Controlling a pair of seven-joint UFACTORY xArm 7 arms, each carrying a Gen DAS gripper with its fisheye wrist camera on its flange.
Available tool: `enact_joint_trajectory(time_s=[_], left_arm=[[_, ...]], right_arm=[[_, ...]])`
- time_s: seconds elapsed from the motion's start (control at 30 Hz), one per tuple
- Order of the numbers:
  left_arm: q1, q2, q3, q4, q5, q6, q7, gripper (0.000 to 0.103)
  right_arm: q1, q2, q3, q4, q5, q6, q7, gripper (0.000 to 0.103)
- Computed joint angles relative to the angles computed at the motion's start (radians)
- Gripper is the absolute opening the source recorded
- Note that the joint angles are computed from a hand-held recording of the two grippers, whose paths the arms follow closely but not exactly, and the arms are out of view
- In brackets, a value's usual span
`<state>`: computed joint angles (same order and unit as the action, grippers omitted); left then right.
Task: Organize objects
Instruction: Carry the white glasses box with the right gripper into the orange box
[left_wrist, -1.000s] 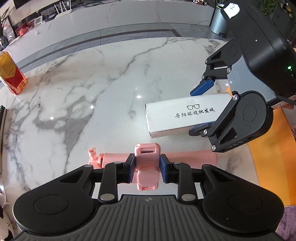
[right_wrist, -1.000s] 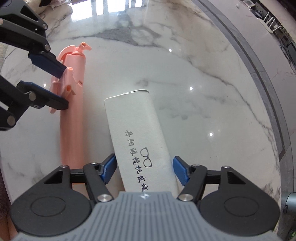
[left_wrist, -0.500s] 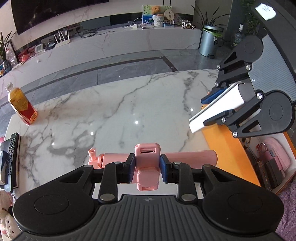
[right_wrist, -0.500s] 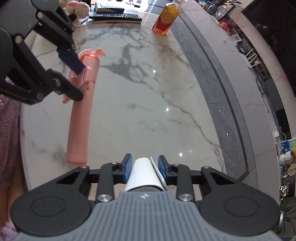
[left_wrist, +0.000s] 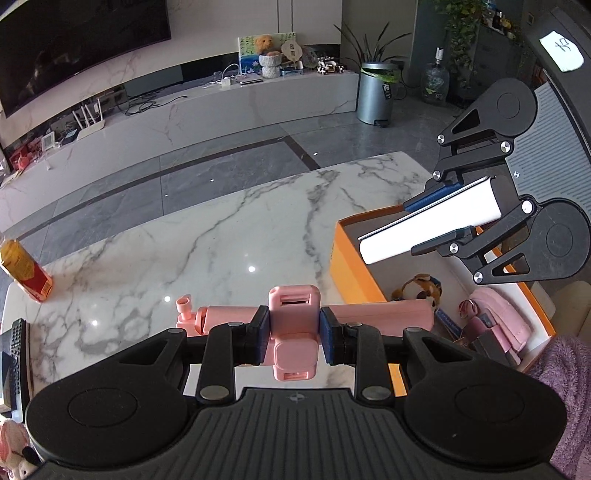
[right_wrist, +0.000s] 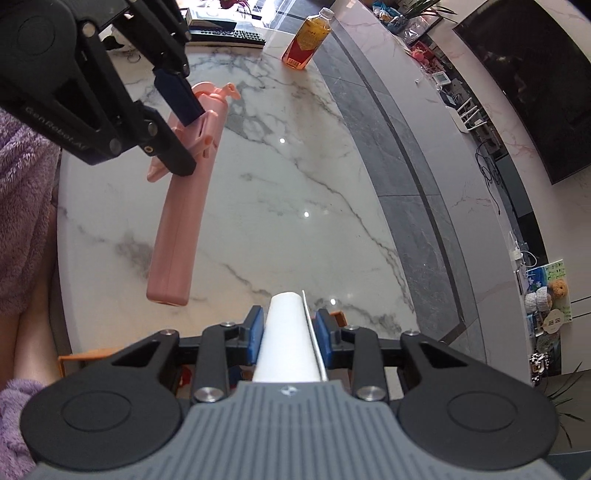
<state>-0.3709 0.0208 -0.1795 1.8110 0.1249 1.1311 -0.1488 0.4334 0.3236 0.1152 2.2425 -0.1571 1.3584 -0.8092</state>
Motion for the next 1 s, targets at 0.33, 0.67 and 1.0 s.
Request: enact_joint_trajectory(time_s=[0.33, 0.67, 1.0], left_arm=[[-0.066, 0.131, -0.006, 0.144, 0.016, 0.029, 0.02, 0.033], [-0.12, 0.29, 0.027, 0.347, 0.015, 0.113, 0.061, 0.033], [-0.161, 0.393, 0.064, 0.503, 0.011, 0.195, 0.084, 0.033]], right_arm=[[-0.069, -0.151, 0.005, -0.287, -0.056, -0.101, -0.121, 0.032], [-0.143, -0.128, 0.004, -0.39, 0.026, -0.236, -0.246, 0.032], [-0.172, -0.136, -0.005, -0.509, 0.006, -0.317, -0.432, 0.032]])
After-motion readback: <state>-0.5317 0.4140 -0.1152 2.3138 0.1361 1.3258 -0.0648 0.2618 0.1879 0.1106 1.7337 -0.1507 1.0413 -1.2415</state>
